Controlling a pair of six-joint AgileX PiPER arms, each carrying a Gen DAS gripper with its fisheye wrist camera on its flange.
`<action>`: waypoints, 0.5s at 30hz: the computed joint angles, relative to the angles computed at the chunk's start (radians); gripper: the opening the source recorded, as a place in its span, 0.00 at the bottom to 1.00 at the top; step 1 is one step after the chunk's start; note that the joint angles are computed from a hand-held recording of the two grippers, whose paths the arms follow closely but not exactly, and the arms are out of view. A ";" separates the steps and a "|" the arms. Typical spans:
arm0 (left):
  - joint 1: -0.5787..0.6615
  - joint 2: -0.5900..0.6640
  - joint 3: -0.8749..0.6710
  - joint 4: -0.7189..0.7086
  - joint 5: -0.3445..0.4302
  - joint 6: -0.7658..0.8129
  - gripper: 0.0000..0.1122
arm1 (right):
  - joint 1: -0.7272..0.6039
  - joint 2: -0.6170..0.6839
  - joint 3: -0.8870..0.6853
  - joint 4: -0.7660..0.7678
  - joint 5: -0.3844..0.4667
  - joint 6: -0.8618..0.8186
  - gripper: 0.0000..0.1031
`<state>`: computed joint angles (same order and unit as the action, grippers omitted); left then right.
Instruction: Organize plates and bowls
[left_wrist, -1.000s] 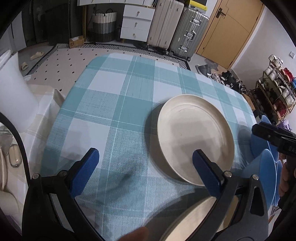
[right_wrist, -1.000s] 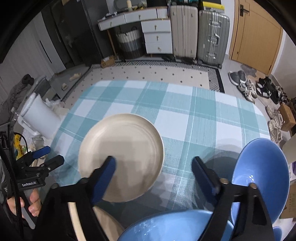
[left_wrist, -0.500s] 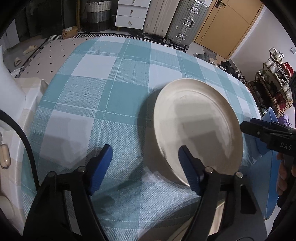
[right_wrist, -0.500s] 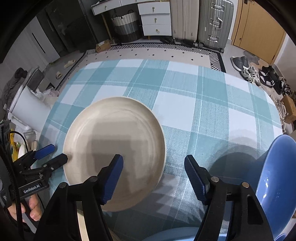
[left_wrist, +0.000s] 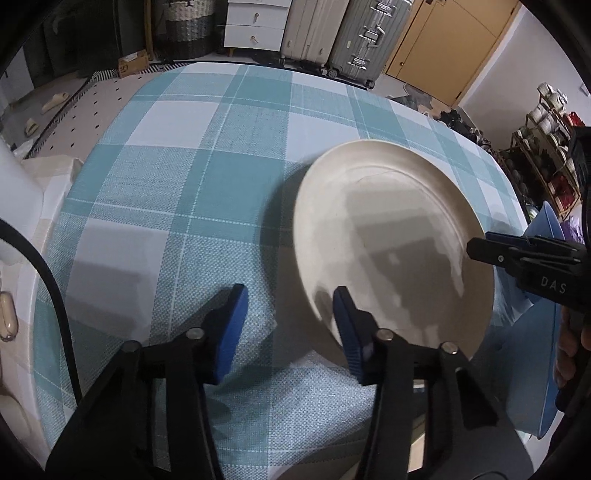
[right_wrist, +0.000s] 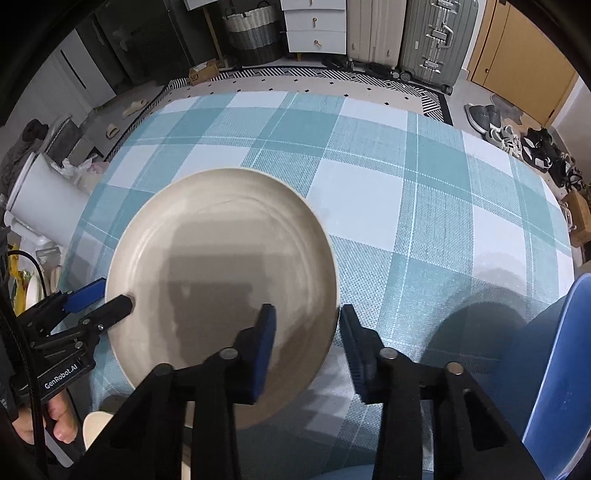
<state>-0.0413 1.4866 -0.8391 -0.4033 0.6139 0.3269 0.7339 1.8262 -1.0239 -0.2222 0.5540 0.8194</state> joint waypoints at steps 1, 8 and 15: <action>-0.001 0.002 -0.002 -0.004 0.002 0.002 0.33 | 0.000 0.006 -0.004 0.000 0.006 -0.003 0.32; -0.038 -0.013 0.005 -0.003 -0.009 0.013 0.12 | 0.005 0.008 -0.002 -0.059 0.023 0.048 0.16; -0.060 -0.030 0.017 0.038 -0.028 -0.032 0.12 | 0.013 0.002 0.010 -0.088 0.019 0.071 0.14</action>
<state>-0.1015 1.4567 -0.8217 -0.3654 0.5859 0.2947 0.7470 1.8279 -1.0137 -0.3099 0.5732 0.8908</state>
